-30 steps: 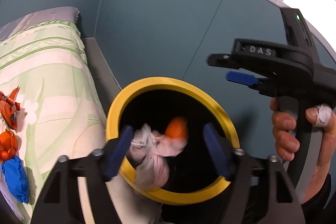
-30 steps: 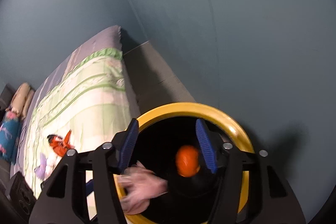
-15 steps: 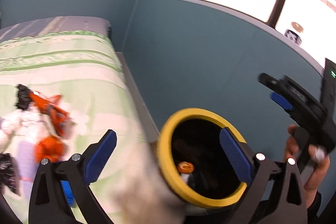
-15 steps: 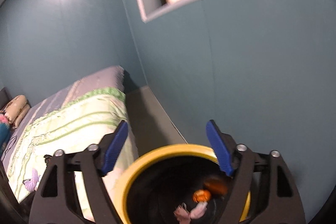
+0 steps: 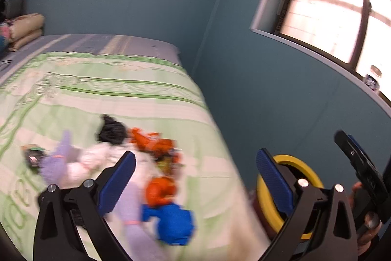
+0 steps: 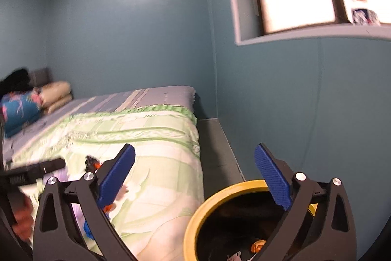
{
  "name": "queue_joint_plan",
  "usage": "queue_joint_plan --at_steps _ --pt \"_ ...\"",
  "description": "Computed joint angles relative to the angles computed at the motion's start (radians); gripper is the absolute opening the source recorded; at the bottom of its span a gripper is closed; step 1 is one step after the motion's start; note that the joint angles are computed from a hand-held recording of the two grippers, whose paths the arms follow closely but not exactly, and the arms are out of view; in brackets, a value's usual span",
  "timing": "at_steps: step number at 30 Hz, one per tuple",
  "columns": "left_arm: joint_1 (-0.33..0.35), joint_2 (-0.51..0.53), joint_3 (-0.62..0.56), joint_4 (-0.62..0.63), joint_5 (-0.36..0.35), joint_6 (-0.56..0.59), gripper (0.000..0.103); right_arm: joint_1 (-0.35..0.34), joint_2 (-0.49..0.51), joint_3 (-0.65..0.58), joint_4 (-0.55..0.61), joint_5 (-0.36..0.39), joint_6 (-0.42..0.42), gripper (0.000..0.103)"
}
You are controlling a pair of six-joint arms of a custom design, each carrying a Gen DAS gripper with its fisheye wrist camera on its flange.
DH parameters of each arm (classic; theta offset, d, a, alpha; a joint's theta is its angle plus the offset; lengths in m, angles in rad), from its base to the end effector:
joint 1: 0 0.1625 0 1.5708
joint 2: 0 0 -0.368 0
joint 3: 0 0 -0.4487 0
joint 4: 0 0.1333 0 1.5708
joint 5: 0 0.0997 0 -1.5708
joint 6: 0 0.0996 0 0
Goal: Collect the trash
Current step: 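Move both tools back over the bed and grasp the green snack wrapper with the left tool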
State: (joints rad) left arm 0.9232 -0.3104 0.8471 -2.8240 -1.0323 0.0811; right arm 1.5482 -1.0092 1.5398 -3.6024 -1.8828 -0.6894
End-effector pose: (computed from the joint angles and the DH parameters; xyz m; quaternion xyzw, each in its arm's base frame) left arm -0.3762 -0.8030 0.0465 0.2345 0.8767 -0.3942 0.1447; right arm 0.0872 -0.6866 0.3398 0.1363 -0.7174 0.5919 0.3413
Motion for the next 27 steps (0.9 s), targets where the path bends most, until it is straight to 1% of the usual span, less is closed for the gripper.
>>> queue_joint_plan --at_steps 3,5,7,8,13,14,18,19,21,23,27 --pt "0.015 -0.038 0.048 -0.040 0.057 0.013 0.095 0.009 0.012 0.015 0.000 0.031 -0.031 0.094" --pt "0.026 -0.056 0.068 -0.055 0.088 0.021 0.095 0.020 0.020 0.024 0.002 0.032 -0.048 0.094" --pt "0.037 -0.079 0.094 -0.075 0.106 0.036 0.095 0.024 0.035 0.010 0.029 0.050 -0.064 0.094" --pt "0.044 -0.092 0.109 -0.094 0.127 0.052 0.095 0.026 0.041 0.010 0.039 0.059 -0.074 0.094" --pt "0.074 -0.113 0.127 -0.134 0.193 0.104 0.095 0.040 0.061 0.013 0.145 0.070 -0.114 0.094" --pt "0.085 -0.119 0.131 -0.137 0.205 0.111 0.095 0.042 0.067 0.013 0.151 0.062 -0.124 0.094" --pt "0.118 -0.135 0.142 -0.150 0.220 0.119 0.095 0.048 0.099 0.012 0.195 0.062 -0.146 0.094" --pt "0.125 -0.140 0.146 -0.151 0.221 0.118 0.095 0.050 0.113 0.000 0.224 0.057 -0.152 0.094" --pt "0.142 -0.146 0.152 -0.158 0.223 0.113 0.095 0.051 0.127 0.000 0.240 0.044 -0.170 0.094" --pt "0.159 -0.154 0.160 -0.155 0.210 0.104 0.095 0.056 0.158 -0.025 0.265 0.014 -0.188 0.094" --pt "0.190 -0.155 0.152 -0.131 0.189 0.085 0.095 0.056 0.199 -0.059 0.313 -0.025 -0.200 0.094"
